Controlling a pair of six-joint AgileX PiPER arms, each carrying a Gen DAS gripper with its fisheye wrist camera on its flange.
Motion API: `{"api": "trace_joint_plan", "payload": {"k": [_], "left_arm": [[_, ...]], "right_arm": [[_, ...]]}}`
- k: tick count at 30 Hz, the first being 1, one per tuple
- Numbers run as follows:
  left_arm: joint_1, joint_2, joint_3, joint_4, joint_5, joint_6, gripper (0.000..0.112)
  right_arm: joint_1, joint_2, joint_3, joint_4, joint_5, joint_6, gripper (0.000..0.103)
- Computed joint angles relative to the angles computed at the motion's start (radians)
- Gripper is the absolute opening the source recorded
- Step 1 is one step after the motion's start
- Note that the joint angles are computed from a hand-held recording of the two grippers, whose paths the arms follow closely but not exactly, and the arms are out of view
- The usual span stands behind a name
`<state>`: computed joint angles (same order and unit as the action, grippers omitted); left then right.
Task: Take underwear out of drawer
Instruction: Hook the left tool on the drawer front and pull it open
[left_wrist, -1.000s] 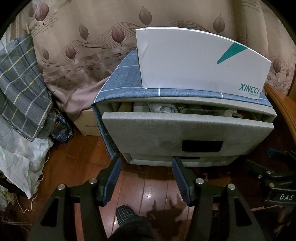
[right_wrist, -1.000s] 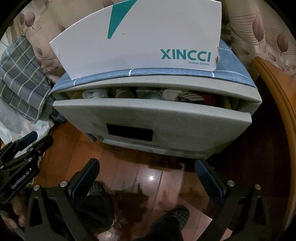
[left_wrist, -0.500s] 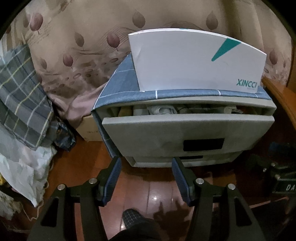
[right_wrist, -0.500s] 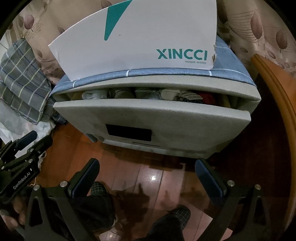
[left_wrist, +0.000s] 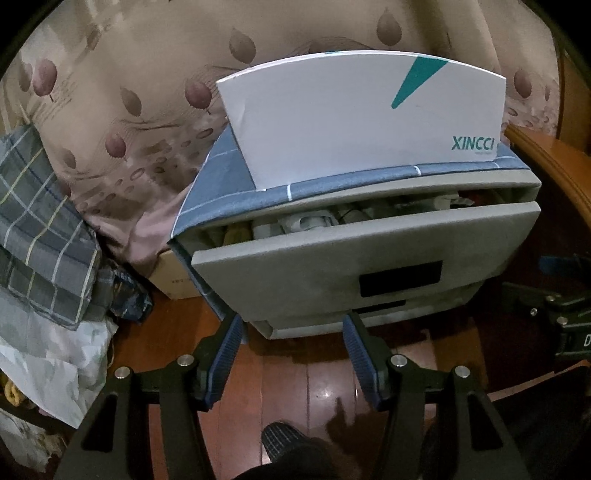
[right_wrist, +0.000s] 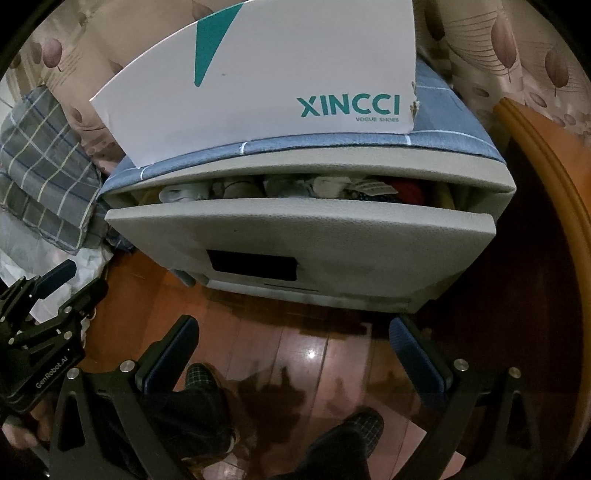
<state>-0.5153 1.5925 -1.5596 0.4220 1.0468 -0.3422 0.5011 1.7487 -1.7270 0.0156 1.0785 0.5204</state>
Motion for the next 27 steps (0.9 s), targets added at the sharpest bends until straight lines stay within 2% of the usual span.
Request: {"api": "trace_joint_plan", "payload": {"k": [16,27], "left_arm": [[-0.047,-0.007,0.018,0.102,-0.032,0.052,0.058],[-0.100,-0.019,0.137,0.356,-0.167,0.192,0.058]], "right_arm": [[-0.001,-0.004,0.009,-0.004,-0.007,0.005,0.102],[-0.031,-0.031,0.061,0.020,-0.034,0.025,0.102]]}}
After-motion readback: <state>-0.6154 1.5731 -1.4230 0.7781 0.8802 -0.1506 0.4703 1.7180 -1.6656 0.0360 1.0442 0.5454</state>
